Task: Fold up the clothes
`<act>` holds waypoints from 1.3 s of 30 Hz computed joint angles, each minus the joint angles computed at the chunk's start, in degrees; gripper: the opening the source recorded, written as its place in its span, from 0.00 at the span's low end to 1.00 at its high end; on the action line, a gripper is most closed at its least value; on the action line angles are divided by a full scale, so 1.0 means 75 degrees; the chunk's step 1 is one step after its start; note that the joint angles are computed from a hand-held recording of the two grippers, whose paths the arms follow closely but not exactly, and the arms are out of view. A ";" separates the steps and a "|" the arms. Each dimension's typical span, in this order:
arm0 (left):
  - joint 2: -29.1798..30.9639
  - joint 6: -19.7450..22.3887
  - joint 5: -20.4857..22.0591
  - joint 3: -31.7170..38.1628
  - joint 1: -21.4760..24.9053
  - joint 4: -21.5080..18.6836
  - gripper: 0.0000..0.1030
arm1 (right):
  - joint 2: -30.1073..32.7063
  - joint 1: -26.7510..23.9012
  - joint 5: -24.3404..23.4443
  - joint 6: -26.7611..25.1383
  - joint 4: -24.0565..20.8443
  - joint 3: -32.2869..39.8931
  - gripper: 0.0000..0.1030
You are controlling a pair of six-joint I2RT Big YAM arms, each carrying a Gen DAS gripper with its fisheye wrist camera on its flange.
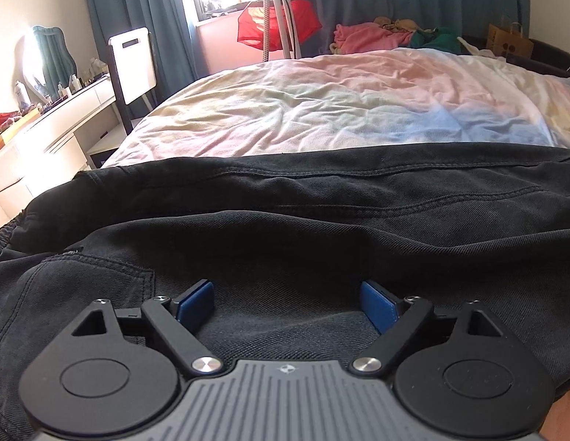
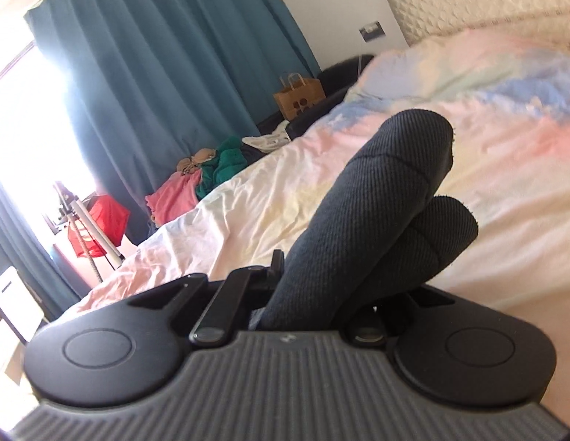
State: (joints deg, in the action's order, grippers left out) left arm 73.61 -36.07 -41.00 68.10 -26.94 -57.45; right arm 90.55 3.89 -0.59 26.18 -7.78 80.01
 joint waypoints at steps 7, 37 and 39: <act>-0.0796 0.0217 -0.0689 -0.0227 -0.0375 0.0647 0.86 | -0.0495 0.1535 0.1293 -0.3251 0.1182 -0.0231 0.12; -0.3116 -0.1668 0.0069 -0.1075 0.0674 0.0704 0.87 | 0.0207 0.4936 0.0481 -0.6589 0.0017 -0.0911 0.16; -0.3522 -0.2130 -0.0074 -0.1113 0.0783 0.0259 0.87 | 0.0145 0.4872 0.0012 -0.6317 -0.0628 -0.0684 0.25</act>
State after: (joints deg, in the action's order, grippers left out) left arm 47.19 -52.05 -41.56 59.76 -21.07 -55.51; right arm 91.64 40.42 -0.50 -21.20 -12.49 74.88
